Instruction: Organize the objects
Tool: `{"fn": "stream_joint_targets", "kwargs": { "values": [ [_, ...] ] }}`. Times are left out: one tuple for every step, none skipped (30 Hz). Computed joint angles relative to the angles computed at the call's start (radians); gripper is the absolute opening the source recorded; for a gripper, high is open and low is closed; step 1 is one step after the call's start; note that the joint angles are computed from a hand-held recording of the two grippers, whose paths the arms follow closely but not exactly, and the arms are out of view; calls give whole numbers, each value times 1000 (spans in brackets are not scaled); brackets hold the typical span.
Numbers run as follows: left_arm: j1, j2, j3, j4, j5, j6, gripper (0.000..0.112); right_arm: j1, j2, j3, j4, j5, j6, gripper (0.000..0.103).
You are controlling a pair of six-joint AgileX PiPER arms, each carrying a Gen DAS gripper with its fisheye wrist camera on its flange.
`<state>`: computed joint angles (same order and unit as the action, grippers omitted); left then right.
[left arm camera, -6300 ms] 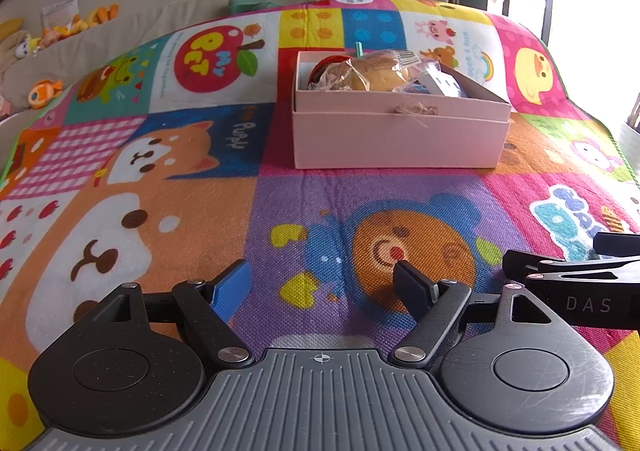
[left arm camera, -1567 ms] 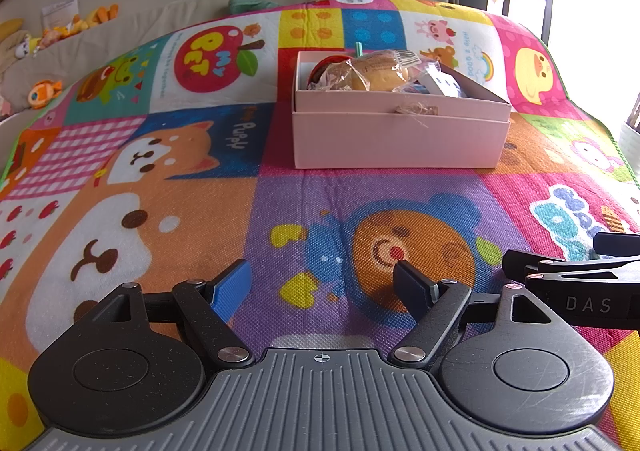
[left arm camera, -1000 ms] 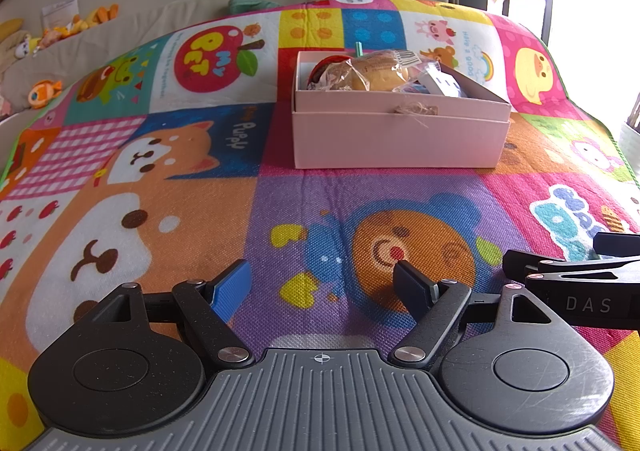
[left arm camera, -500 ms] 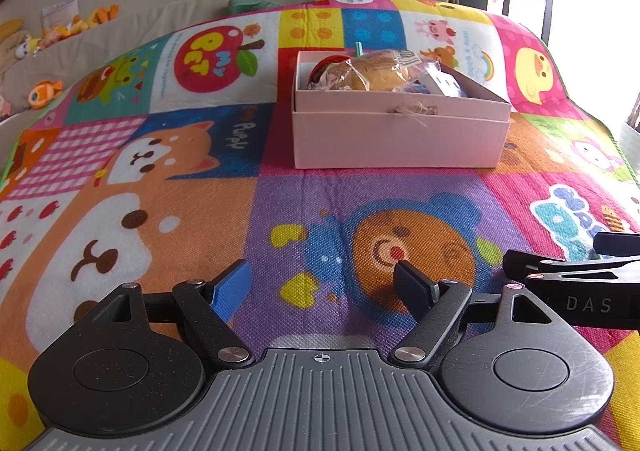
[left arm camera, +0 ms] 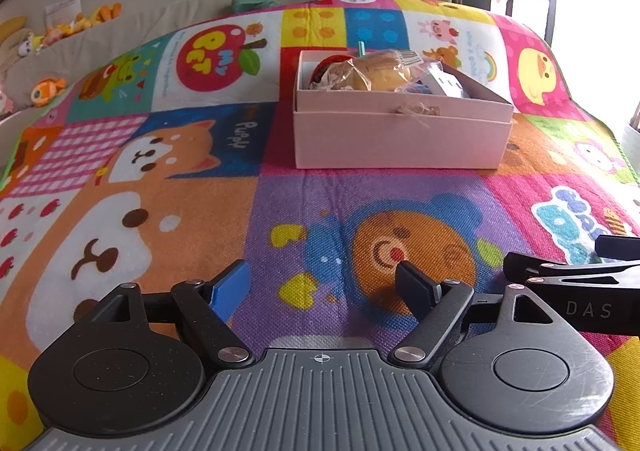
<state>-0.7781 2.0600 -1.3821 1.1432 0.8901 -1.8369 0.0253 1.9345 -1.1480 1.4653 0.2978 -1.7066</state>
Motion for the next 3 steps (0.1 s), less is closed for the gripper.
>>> {"fn": "stream_joint_targets", "kwargs": {
  "values": [
    [-1,2,-3,-1,3,3,85,0,0,0,0,0,0,103],
    [-2,2,-3,0,4,4,85,0,0,0,0,0,0,103],
    [-1,-1,2,3,-2,-3,85,0,-1,1,1,0,-1,103]
  ]
}}
